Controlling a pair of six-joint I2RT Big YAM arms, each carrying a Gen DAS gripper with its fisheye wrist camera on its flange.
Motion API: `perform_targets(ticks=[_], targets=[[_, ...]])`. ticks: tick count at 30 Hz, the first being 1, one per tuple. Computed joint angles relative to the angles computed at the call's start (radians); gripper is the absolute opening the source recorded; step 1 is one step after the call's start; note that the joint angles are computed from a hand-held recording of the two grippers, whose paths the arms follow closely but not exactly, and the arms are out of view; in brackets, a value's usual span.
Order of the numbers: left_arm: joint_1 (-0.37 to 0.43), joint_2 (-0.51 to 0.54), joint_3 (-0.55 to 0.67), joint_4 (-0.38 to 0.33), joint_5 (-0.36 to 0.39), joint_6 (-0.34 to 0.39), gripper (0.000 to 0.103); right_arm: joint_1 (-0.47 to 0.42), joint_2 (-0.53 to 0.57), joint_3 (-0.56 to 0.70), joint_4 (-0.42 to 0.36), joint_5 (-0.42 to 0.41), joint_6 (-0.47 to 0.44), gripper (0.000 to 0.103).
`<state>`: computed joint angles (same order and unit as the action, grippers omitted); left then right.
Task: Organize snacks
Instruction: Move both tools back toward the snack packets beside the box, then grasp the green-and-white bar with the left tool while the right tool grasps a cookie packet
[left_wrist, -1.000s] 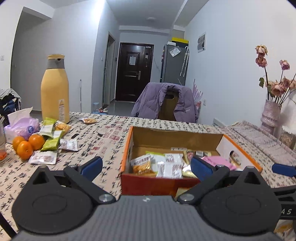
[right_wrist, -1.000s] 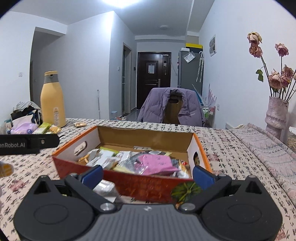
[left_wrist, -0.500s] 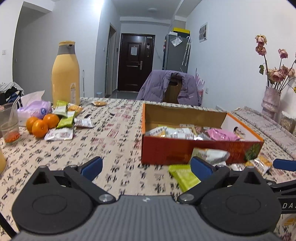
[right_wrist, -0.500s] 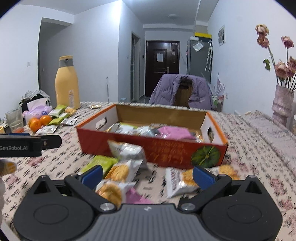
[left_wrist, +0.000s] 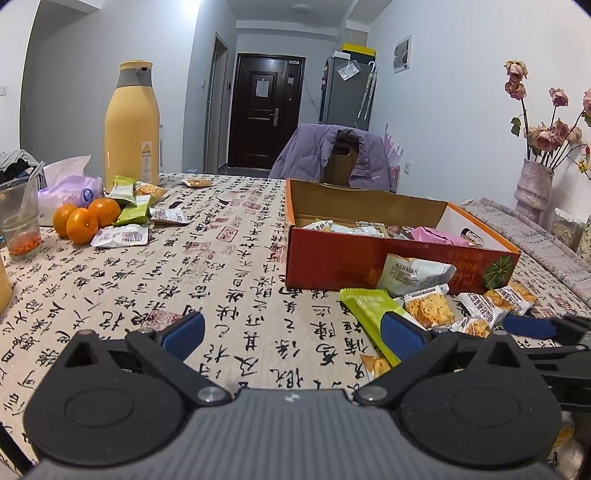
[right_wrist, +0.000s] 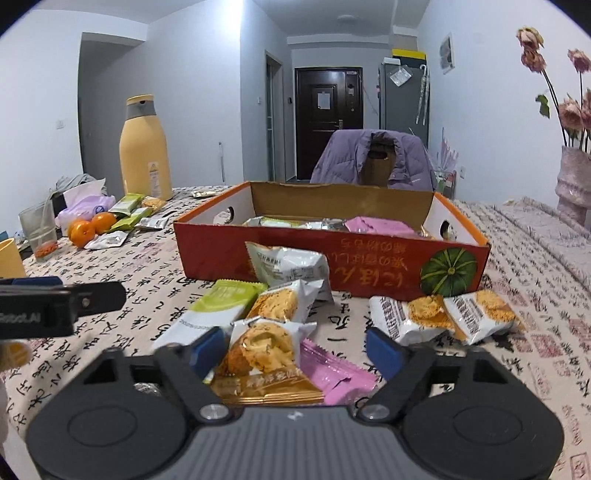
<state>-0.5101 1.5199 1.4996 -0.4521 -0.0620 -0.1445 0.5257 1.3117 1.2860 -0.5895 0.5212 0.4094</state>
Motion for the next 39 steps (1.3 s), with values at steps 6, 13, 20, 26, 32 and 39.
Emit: perform_targets(ticks=[6,13,20,26,32,39], targets=[[0.0,-0.001,-0.005,0.0,0.008,-0.002,0.103,-0.005,0.0,-0.016,0.018,-0.038,-0.005,0.055],[-0.008,0.003,0.003,-0.011,0.002,0.0,0.103,-0.005,-0.031,-0.052,0.075,-0.031,-0.024,0.053],[-0.025,0.016,0.029,-0.03,-0.008,0.011,0.103,-0.013,-0.081,-0.091,0.14,0.005,-0.052,0.053],[-0.049,0.045,0.074,-0.056,-0.015,0.025,0.103,-0.043,-0.118,-0.123,0.157,0.037,-0.04,0.053],[-0.083,0.09,0.139,-0.099,-0.031,0.059,0.103,-0.079,-0.153,-0.161,0.161,0.066,-0.01,0.053],[-0.116,0.156,0.232,-0.172,-0.067,0.085,0.103,-0.125,-0.189,-0.199,0.16,0.087,0.026,0.053]])
